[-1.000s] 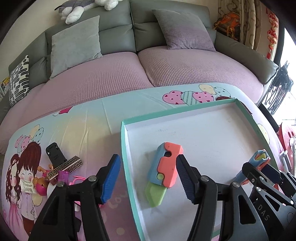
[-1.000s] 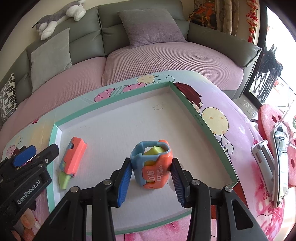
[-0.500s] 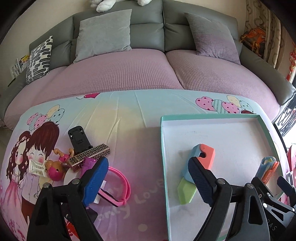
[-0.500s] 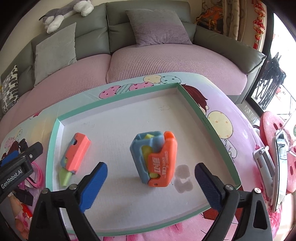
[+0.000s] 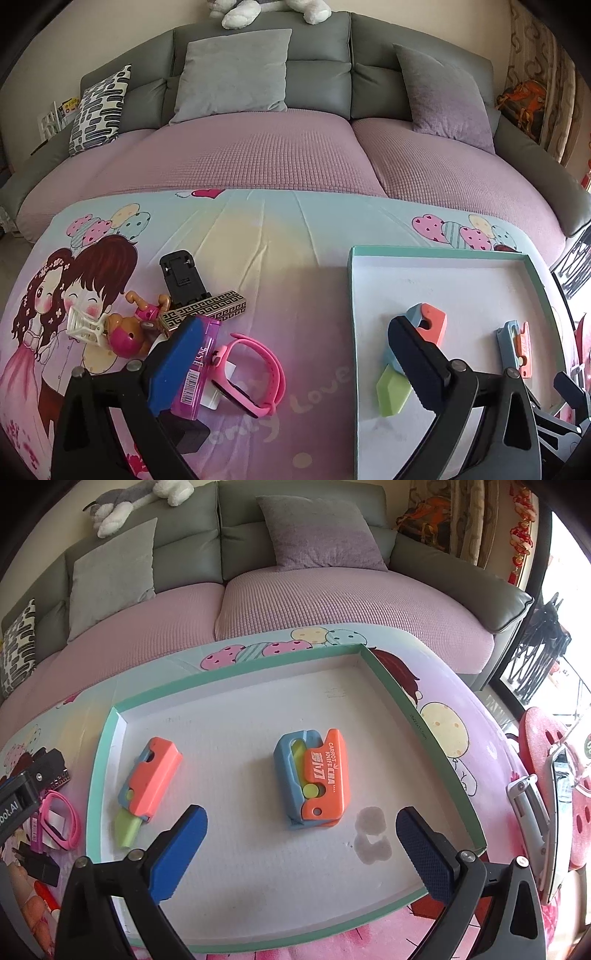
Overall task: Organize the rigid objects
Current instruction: 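Withdraw both tools from the tray back toward the object pile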
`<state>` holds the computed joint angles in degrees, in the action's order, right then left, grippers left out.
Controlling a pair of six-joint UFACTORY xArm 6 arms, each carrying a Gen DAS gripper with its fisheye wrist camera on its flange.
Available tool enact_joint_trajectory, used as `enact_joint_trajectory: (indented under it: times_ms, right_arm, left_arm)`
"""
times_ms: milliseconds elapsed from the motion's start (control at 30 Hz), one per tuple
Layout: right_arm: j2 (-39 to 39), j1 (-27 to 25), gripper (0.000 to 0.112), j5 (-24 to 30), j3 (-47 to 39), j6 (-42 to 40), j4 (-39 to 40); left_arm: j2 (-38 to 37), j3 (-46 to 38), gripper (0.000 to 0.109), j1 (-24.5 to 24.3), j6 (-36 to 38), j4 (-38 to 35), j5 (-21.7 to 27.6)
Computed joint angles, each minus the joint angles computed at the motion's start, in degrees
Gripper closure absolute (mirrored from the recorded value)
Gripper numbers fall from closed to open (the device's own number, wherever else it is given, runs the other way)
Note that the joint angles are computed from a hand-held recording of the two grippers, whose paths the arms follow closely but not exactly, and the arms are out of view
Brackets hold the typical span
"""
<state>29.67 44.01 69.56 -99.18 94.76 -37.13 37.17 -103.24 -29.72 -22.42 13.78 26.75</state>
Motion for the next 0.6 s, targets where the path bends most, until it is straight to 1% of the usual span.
enact_joint_trajectory:
  times_ms: [300,400,467,500,600]
  right_arm:
    - [1.8,0.2,0.009,0.9,-2.5,-2.0,0.7]
    - [2.0,0.2,0.009,0.6,-2.7,-2.1,0.7]
    - [1.6,0.1,0.009,-0.5,-2.1,-1.6,0.4]
    - [1.3,0.0,0.009,-1.4,-1.6,-1.0,0.2]
    - [1.3,0.1,0.009,-3.1,-1.4,-0.1,-0.5]
  left_arm:
    - [-0.3,0.3,0.008,0.7,-1.2,0.7,0.5]
    - [-0.9,0.8,0.008,1.0,-1.5,1.0,0.4]
    - [-1.9,1.7,0.008,1.2,-0.9,0.7,0.3]
    - [-2.7,2.5,0.008,1.4,-1.3,1.5,-0.1]
    - [-5.8,5.6,0.008,2.1,-5.0,6.9,-1.7]
